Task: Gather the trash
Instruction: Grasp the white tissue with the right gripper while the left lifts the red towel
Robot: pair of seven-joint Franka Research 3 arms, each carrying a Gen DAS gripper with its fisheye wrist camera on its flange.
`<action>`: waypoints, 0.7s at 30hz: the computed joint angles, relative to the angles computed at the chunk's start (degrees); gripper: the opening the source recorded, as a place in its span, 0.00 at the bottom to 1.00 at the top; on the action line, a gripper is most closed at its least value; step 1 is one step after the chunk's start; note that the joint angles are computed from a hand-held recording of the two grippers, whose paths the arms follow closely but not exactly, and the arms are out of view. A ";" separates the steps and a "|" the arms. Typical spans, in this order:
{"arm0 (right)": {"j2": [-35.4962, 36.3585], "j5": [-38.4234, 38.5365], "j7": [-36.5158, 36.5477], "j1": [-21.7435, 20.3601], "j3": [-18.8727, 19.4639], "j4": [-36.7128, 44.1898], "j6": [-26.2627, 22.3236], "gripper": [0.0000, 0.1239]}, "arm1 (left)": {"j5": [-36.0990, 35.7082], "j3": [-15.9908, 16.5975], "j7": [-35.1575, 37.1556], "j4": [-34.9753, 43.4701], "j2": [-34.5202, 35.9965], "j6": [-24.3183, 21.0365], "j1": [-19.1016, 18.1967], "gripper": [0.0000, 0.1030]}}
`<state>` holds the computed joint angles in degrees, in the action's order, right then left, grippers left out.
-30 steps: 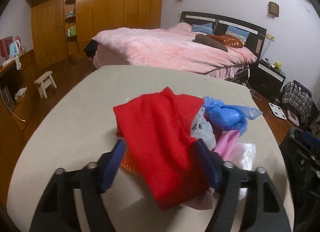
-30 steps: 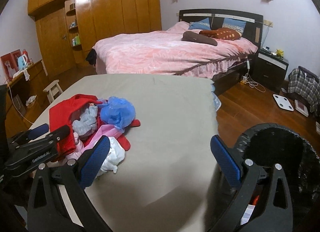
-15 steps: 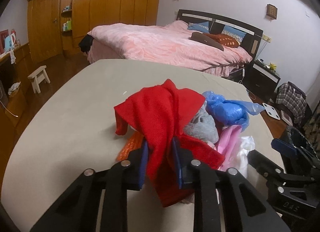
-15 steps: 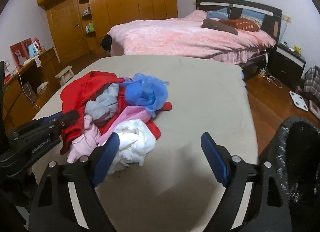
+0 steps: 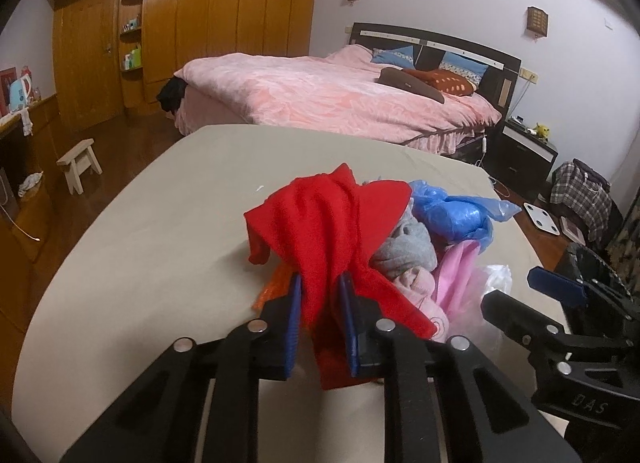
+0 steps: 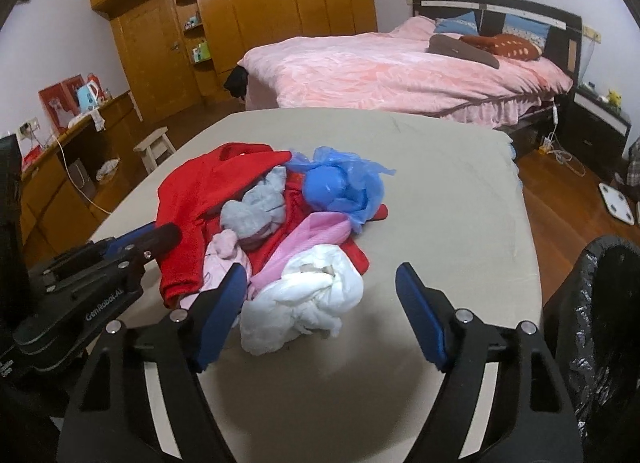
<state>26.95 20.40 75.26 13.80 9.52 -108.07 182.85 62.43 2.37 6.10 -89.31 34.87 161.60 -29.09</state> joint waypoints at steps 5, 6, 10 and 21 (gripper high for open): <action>1.75 -0.98 1.57 2.83 -3.17 1.85 -1.90 0.61 | 0.04 0.14 -0.64 -0.65 -0.42 -0.73 -0.01 0.19; 2.06 -0.94 1.32 2.31 -2.50 1.98 -1.95 0.61 | 0.32 0.25 -1.05 -0.90 -0.57 -0.73 -0.08 0.19; 3.44 0.48 -1.95 -2.58 3.40 3.66 -3.97 0.60 | -0.09 -0.18 -0.93 -0.53 -0.47 -0.39 0.43 0.19; 2.63 7.61 -13.00 -6.66 9.29 3.75 -6.41 0.37 | -4.18 -0.90 3.16 0.91 1.53 1.87 1.68 0.19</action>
<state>29.58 28.02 62.26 7.14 18.81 -104.32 176.44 58.25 1.47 9.26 -88.40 36.41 163.48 -27.41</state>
